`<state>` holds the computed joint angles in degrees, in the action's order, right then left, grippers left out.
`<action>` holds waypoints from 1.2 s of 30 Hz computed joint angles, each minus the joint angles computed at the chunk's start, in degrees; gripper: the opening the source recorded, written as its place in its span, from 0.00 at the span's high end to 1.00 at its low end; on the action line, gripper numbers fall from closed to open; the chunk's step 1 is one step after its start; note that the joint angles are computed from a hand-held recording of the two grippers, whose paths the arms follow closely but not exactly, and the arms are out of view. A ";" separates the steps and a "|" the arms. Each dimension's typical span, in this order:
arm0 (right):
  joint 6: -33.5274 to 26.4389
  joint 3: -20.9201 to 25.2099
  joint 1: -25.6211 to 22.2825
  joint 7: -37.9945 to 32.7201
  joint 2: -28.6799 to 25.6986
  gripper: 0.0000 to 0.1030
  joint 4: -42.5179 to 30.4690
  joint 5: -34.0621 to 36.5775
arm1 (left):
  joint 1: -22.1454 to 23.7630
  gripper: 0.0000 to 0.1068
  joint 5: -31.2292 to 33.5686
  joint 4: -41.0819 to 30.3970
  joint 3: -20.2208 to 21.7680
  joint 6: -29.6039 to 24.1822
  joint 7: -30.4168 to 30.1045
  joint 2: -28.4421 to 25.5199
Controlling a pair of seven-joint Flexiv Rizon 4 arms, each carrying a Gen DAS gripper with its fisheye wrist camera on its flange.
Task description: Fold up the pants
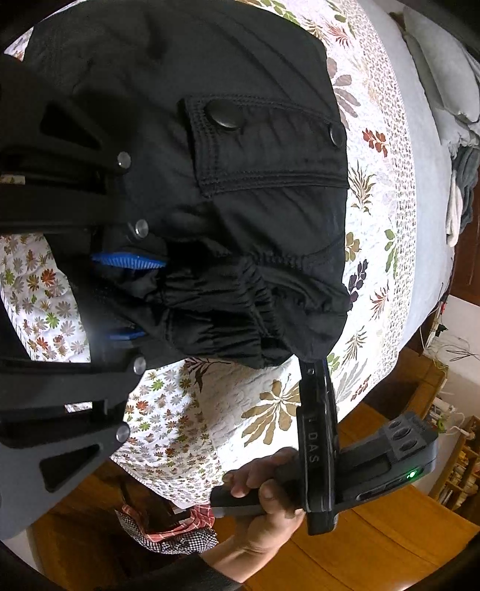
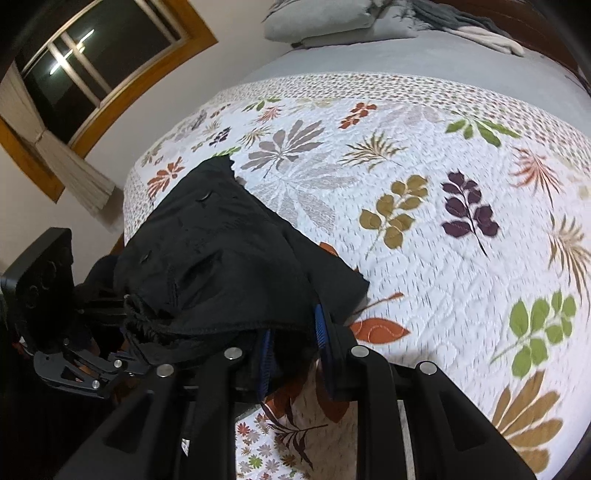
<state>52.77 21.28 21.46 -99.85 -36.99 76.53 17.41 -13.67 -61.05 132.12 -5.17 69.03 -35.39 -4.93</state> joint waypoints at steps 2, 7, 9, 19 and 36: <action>2.56 -0.20 0.19 0.72 0.87 0.78 1.89 0.60 | -0.11 0.76 -0.90 0.13 -0.15 0.28 0.73 -0.09; 9.00 -0.60 0.12 4.72 3.66 0.78 7.25 1.44 | -0.57 0.75 0.00 0.42 -0.40 2.08 1.65 -0.51; 11.76 -0.70 0.36 6.65 5.22 0.78 9.79 1.16 | -0.92 0.71 0.16 0.76 -0.77 3.29 2.53 -0.61; 31.41 0.01 2.79 20.91 11.01 0.78 21.81 -2.33 | -4.53 0.16 -20.72 6.29 2.25 -2.97 26.33 10.12; 40.12 5.32 4.60 30.18 6.91 0.92 27.69 -8.72 | 10.80 0.12 -15.83 1.17 7.17 -8.69 18.68 2.33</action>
